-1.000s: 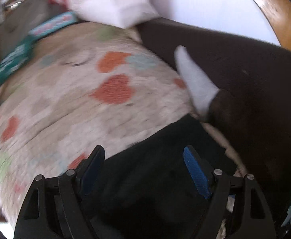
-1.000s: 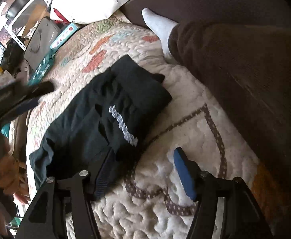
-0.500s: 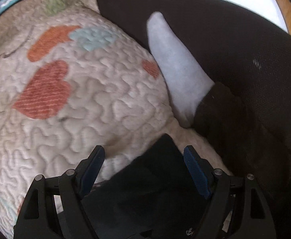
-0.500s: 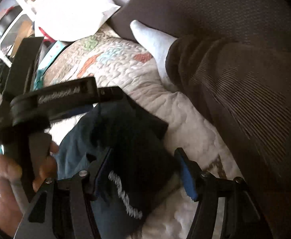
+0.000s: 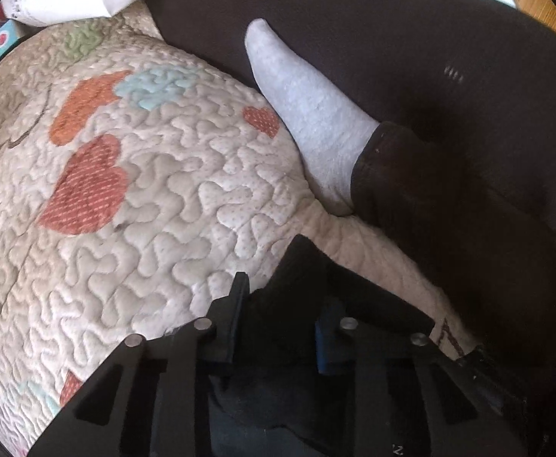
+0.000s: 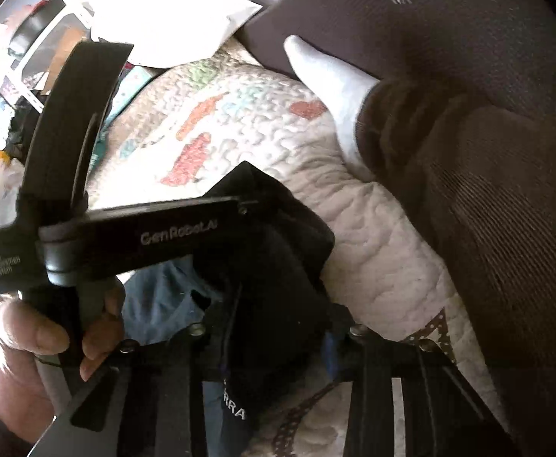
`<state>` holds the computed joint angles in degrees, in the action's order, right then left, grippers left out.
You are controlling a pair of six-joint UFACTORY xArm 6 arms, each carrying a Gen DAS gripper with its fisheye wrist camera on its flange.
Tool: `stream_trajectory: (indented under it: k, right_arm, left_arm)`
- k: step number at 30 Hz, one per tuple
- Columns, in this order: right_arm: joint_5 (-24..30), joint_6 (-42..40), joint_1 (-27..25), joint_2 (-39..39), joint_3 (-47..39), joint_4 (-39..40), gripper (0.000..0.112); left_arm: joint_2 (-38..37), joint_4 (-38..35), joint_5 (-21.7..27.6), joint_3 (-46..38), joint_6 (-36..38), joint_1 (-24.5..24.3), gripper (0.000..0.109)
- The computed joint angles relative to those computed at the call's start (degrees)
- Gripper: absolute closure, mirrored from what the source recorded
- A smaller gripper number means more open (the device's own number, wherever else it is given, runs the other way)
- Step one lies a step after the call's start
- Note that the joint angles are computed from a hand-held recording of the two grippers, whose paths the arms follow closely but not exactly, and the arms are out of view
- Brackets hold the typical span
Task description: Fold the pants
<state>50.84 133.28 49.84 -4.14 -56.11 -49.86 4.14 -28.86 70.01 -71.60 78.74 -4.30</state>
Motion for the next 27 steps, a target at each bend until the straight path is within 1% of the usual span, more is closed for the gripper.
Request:
stream_trajectory:
  k: [3,8,10,13,16,19,22,27]
  right_arm:
    - [0.70,-0.16,1.15,0.24,-1.06,-0.90,0.076]
    - [2.82,-2.48,2.72,0.63,-3.41,-2.92,0.076]
    - [3.55,-3.45,3.12,0.88,-4.22,-3.61,0.076]
    - [3.97,-4.18,3.76,1.17,-5.08,-4.50,0.076]
    - [3.32,-3.70,4.05,0.99,-5.01,-5.27,0.077]
    - [2.56,-3.49,4.17,0.97,-5.07,-6.03,0.078]
    - [0.90,-3.74,4.10,1.00,-5.07,-7.08,0.078]
    - [-1.35,-4.12,3.90,1.34,-5.35,-8.10,0.078]
  left_arm:
    - [-0.67,-0.95,1.54,-0.68,-0.35,1.21,0.082]
    - [-0.37,-2.61,5.76,-3.68,-2.43,3.73,0.082]
    - [-0.69,-3.00,6.20,-4.09,-2.37,4.63,0.082]
    - [-1.48,-3.05,6.26,-3.99,-2.31,5.35,0.082]
    - [-2.28,-2.74,6.63,-3.88,-2.27,6.16,0.082]
    - [-3.35,-2.28,5.66,-3.14,-2.03,6.33,0.082]
    - [-4.32,-1.98,3.93,-2.08,-1.42,6.53,0.081]
    - [-4.69,-2.43,3.81,-2.01,-1.60,8.20,0.081]
